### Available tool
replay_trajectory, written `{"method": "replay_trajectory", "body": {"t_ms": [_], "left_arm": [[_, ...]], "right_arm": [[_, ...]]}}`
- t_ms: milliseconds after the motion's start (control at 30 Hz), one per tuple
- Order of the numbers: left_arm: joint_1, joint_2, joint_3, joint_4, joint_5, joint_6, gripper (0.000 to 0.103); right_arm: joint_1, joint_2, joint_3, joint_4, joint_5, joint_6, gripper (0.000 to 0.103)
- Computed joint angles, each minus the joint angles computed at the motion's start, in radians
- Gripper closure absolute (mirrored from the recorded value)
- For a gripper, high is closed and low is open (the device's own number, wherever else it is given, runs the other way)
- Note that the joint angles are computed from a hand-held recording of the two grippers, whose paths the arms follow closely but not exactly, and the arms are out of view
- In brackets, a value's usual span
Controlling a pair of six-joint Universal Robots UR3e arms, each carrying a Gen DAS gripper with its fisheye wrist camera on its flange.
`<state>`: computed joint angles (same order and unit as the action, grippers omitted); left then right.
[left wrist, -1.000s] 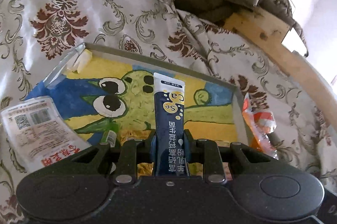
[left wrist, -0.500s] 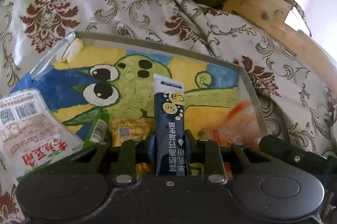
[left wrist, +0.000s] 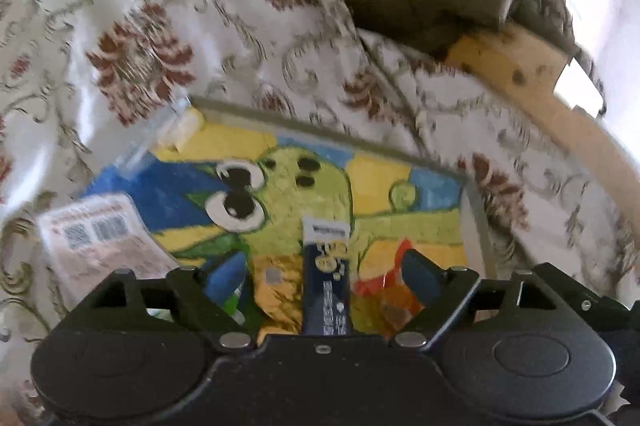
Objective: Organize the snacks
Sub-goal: 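Open both tools to drop the blue packet and orange bag into the tray, then withdraw both open tools up from the tray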
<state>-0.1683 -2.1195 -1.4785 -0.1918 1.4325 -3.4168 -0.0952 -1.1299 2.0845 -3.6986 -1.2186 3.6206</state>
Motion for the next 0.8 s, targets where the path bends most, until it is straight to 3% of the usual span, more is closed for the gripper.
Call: {"method": "replay_trajectory", "body": {"t_ms": [167,467,667,800], "left_arm": [[0.02,0.126,-0.109,0.07,0.019,-0.02,0.002],[-0.012,0.39,-0.307,0.146,0.154,0.021,0.001],[-0.041,0.599,-0.54,0.234,0.24,-0.012,0.001],[-0.04,0.735,-0.681,0.241,0.241,0.003,0.001]], "right_arm": [[-0.017,-0.047,0.05,-0.101,0.005,0.027,0.024],[0.009,-0.189,0.17,-0.191,-0.072,0.03,0.001],[0.045,-0.315,0.298,-0.201,-0.114,-0.015,0.0],[0.12,-0.38,0.325,-0.2,-0.193,-0.057,0.0]]}}
